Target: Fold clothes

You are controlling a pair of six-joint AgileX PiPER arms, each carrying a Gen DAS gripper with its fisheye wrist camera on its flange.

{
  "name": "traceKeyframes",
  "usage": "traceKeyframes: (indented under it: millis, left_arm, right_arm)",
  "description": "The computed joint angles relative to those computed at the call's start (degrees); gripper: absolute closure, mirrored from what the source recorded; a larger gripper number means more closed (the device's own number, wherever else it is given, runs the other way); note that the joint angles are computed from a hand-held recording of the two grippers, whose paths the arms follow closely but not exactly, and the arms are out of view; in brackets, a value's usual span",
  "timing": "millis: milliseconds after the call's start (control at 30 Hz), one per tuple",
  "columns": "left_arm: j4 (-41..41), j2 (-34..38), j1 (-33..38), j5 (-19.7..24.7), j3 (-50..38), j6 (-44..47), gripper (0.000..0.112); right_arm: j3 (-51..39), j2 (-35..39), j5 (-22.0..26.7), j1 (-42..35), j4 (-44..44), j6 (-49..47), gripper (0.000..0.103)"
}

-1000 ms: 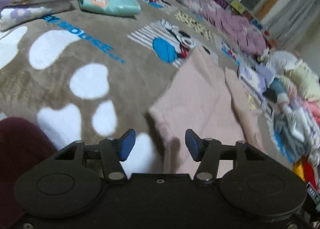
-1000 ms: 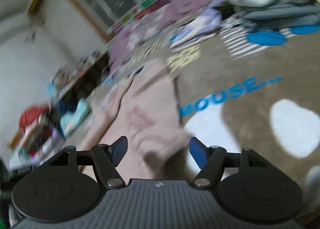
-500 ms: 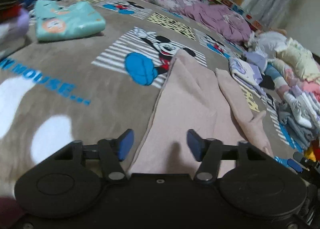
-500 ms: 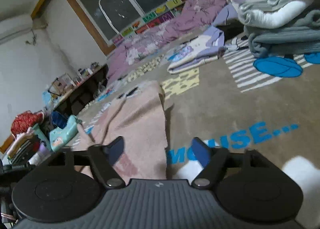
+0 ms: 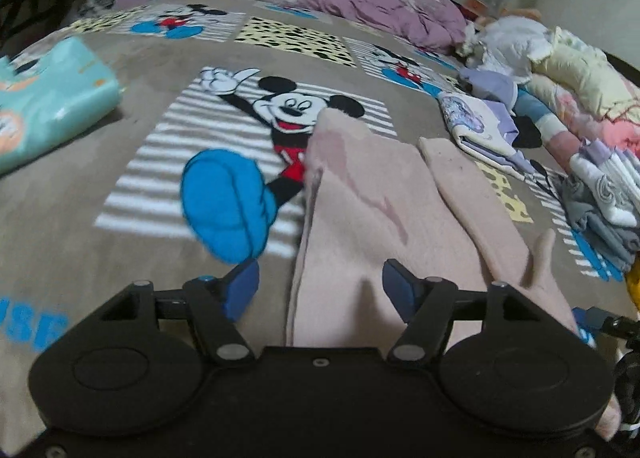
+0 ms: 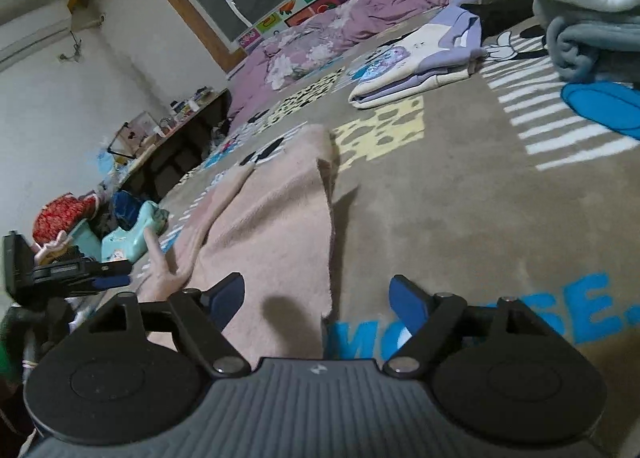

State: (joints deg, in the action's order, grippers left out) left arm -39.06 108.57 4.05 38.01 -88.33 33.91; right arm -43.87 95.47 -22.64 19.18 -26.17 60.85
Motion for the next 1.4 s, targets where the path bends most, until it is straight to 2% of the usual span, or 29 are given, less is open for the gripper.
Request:
traceKeyframes:
  millis: [300, 367, 433, 467, 533, 867, 1067, 1400]
  left_arm:
    - [-7.28, 9.35, 2.02, 7.12, -10.45, 7.28, 0.055]
    - [-8.94, 10.17, 2.27, 8.07, -11.15, 8.88, 0.073]
    - [-6.79, 9.66, 1.36, 6.95, -10.78, 8.86, 0.087]
    - [-6.93, 9.12, 1.09, 6.78, -10.18, 10.04, 0.090]
    - [-7.79, 7.45, 0.59, 5.60, -8.25, 12.84, 0.105]
    - [-13.08, -6.77, 0.81, -6.66, 6.01, 21.53, 0.106]
    - [-12.64, -11.10, 4.67, -10.50, 9.10, 20.66, 0.106]
    - [-11.78, -13.97, 12.20, -13.60, 15.20, 16.62, 0.106]
  right_arm:
    - [-0.73, 2.54, -2.70, -0.53, 0.59, -0.80, 0.023]
    - [-0.57, 2.81, -3.36, -0.66, 1.12, -1.22, 0.023]
    - [-0.42, 2.89, -3.59, -0.49, 2.14, -2.23, 0.023]
    - [-0.37, 2.93, -3.65, -0.37, 2.69, -2.81, 0.023]
    - [-0.29, 3.03, -3.79, -0.17, 3.76, -3.90, 0.023]
    - [0.31, 2.38, -3.24, 1.20, 10.06, -9.77, 0.023]
    - [0.61, 2.20, -3.19, 1.58, 11.95, -11.36, 0.023]
    - [0.47, 2.31, -2.82, 2.01, 13.61, -13.28, 0.023]
